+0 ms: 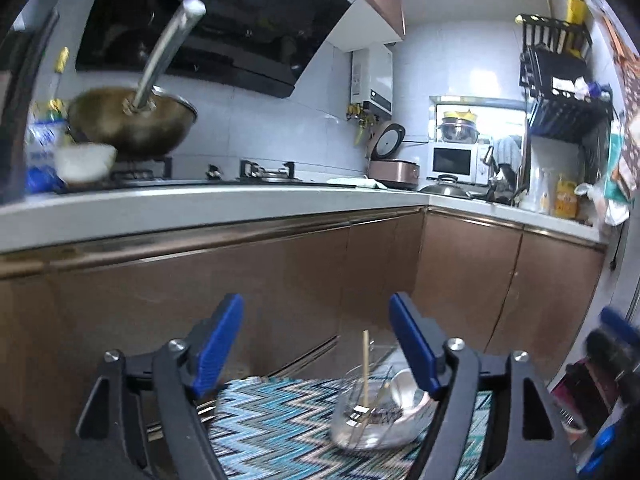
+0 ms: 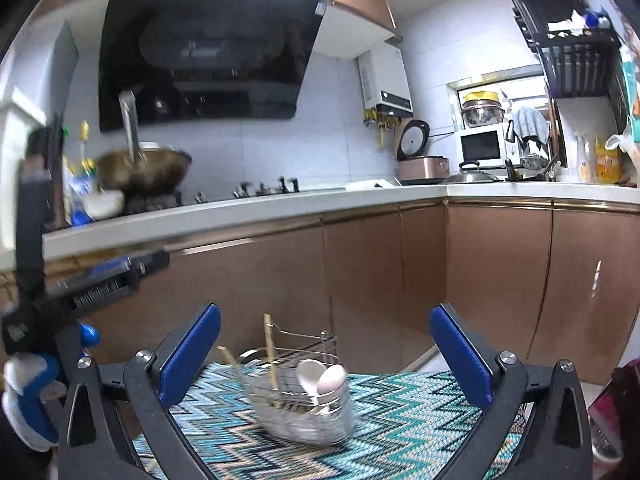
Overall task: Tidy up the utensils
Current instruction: 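Withdraw both tools from the holder back over the loose utensils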
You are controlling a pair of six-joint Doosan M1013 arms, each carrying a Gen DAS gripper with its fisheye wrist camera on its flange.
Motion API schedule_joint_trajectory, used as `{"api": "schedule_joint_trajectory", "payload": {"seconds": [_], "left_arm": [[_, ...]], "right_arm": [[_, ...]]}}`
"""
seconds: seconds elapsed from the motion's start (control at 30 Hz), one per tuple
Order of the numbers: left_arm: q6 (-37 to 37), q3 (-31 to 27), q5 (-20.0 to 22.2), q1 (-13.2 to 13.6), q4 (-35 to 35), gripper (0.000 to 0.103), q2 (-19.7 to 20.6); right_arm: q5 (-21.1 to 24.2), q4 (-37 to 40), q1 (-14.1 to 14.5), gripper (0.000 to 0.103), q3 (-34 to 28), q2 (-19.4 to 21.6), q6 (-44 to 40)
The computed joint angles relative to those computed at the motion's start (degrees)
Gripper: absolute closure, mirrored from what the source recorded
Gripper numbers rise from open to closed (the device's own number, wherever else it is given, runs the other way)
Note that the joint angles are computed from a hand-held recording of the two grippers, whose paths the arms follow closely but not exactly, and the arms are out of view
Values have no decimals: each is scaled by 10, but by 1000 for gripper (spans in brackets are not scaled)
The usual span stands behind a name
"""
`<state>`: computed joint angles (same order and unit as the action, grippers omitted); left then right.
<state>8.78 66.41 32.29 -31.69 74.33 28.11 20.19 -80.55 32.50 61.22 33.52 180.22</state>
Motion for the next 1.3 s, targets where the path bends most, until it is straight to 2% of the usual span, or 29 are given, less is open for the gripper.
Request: {"api": "schedule_joint_trajectory", "payload": {"seconds": [0.07,0.2,0.27,0.33,0.37,0.47,0.57,0.8,1.1,1.23,1.3], "left_arm": [[9,14,29,-9,16,22,-12],[52,39,37,-17,-17,19,-43],[53,51,37,-20,-23,19,-57],[53,63,36,-23,-28,19,-71],[51,68,38,-24,-28,19,-78],[57,79,40,-27,-36,18,-93],[78,90,38,-29,-51,18,-106],[19,131,45,-45,3,18,-145],[-25,190,42,-67,59,18,-201],[-8,204,42,-74,52,18,-220],[-7,208,36,-73,42,18,-227]], "right_arm": [[-4,-25,5,0,21,-18,22],[-26,-45,11,0,53,-48,54],[-5,-62,21,0,66,-60,72],[22,-115,31,0,81,-70,121],[23,-130,32,0,88,-75,137],[18,-105,32,0,98,-86,133],[21,-142,33,0,119,-101,187],[45,-225,53,0,154,-130,260],[125,-277,92,0,187,-160,288],[127,-309,99,0,198,-169,317],[109,-312,100,0,202,-174,319]]}}
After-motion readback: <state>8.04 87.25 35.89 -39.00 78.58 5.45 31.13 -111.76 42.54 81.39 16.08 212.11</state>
